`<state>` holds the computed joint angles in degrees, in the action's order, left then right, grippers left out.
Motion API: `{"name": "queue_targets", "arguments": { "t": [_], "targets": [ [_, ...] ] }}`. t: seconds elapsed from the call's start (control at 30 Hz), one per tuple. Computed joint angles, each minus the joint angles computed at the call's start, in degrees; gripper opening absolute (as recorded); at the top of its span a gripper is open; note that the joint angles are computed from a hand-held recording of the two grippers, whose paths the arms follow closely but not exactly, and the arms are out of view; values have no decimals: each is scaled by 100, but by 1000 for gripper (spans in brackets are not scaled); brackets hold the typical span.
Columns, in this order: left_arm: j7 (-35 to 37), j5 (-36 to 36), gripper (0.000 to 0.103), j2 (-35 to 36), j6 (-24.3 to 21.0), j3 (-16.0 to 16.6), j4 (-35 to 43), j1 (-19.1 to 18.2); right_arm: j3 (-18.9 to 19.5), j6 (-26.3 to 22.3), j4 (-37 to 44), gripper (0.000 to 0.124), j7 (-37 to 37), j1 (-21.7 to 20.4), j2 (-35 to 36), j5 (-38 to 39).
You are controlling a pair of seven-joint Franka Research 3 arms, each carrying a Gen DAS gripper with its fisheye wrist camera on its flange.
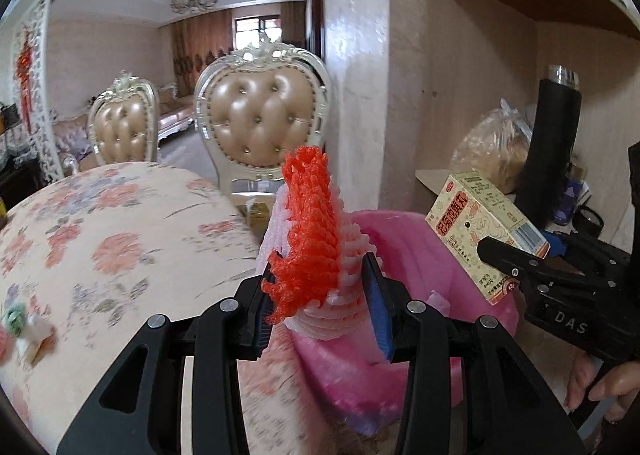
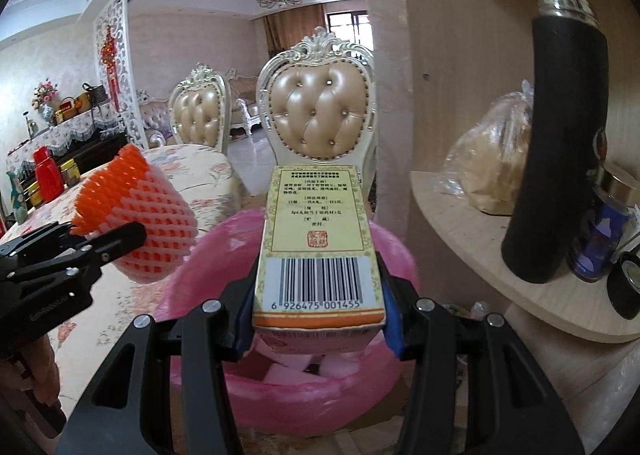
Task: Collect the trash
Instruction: 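Open both grippers over the pink bin, dropping net and box, then grasp the green striped cloth with the right gripper while left grasps a white paper pad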
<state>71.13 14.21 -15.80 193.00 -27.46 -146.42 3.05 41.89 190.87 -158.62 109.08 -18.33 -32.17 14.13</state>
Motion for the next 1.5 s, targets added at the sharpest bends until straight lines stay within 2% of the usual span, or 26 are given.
{"name": "queue_targets", "arguments": {
  "t": [0.03, 0.13, 0.2, 0.23, 0.27, 0.33, 0.4, 0.43, 0.47, 0.53, 0.57, 0.63, 0.7, 0.77, 0.8, 0.83, 0.93, 1.0, 1.07, 1.23, 1.3, 1.4, 1.5],
  "targets": [
    [49, -23, 40, 57, -5, -169, 58, 149, -48, 31, 6, 49, 0, -3, 69, 1],
    [226, -229, 40, 310, -79, -1012, 332, 897, -63, 107, 45, 49, -17, -54, 205, 55],
    [288, -286, 40, 463, -115, -1283, 470, 1135, -6, 138, 111, 50, -71, -152, 310, 96],
    [349, -346, 43, 557, -113, -1563, 552, 1399, 5, 152, 153, 50, -105, -177, 372, 117],
    [420, -438, 47, 594, -133, -1902, 614, 1721, 18, 182, 185, 51, -137, -198, 425, 146],
    [486, -527, 70, 653, -194, -2478, 719, 2303, 126, 233, 268, 55, -227, -324, 523, 210],
    [401, -601, 85, 626, -81, -2761, 685, 2633, 282, 229, 327, 60, -274, -482, 517, 323],
    [380, -691, 87, 605, 12, -2796, 645, 2687, 277, 275, 319, 61, -284, -461, 501, 370],
    [351, -751, 88, 618, 93, -2631, 600, 2551, 263, 295, 280, 61, -289, -411, 424, 440],
    [259, -655, 88, 695, 79, -1943, 568, 1932, 305, 292, 244, 61, -307, -423, 323, 544],
    [309, -729, 88, 676, 67, -1820, 548, 1816, 278, 291, 224, 61, -312, -387, 296, 576],
    [443, -920, 88, 552, 85, -1869, 478, 1878, 195, 246, 162, 61, -297, -269, 202, 641],
    [493, -930, 89, 432, 115, -1477, 351, 1530, 154, 152, 103, 61, -263, -179, 79, 659],
    [546, -1045, 91, 201, 159, -1405, 166, 1504, 112, 58, 81, 61, -219, -110, -10, 597],
    [519, -1014, 91, 98, 149, -1198, 69, 1335, 106, 24, 63, 61, -186, -73, -54, 549],
    [461, -927, 91, -32, 132, -857, -73, 1052, 104, 7, 60, 61, -145, -52, -74, 500],
    [318, -773, 93, -406, 60, -442, -391, 788, 52, -29, 97, 61, -41, 110, -49, 345],
    [203, -583, 93, -769, -39, 24, -701, 509, 77, -40, 166, 61, 13, 189, 4, 243],
    [99, -420, 94, -1092, -150, 327, -933, 395, 208, -68, 298, 61, 51, 227, 76, 122],
    [-119, -72, 94, -2097, -377, 795, -1629, 588, 716, -106, 727, 61, 160, 118, 338, -191],
    [-139, 74, 94, -2498, -559, 1099, -1904, 665, 941, -122, 943, 61, 197, 48, 508, -323],
    [-123, 249, 94, -2950, -803, 1507, -2205, 890, 1477, -205, 1358, 61, 293, -261, 802, -555],
    [5, 376, 94, -3219, -1014, 1953, -2386, 1156, 2221, -284, 1866, 61, 361, -777, 1247, -835]
  ]
}}
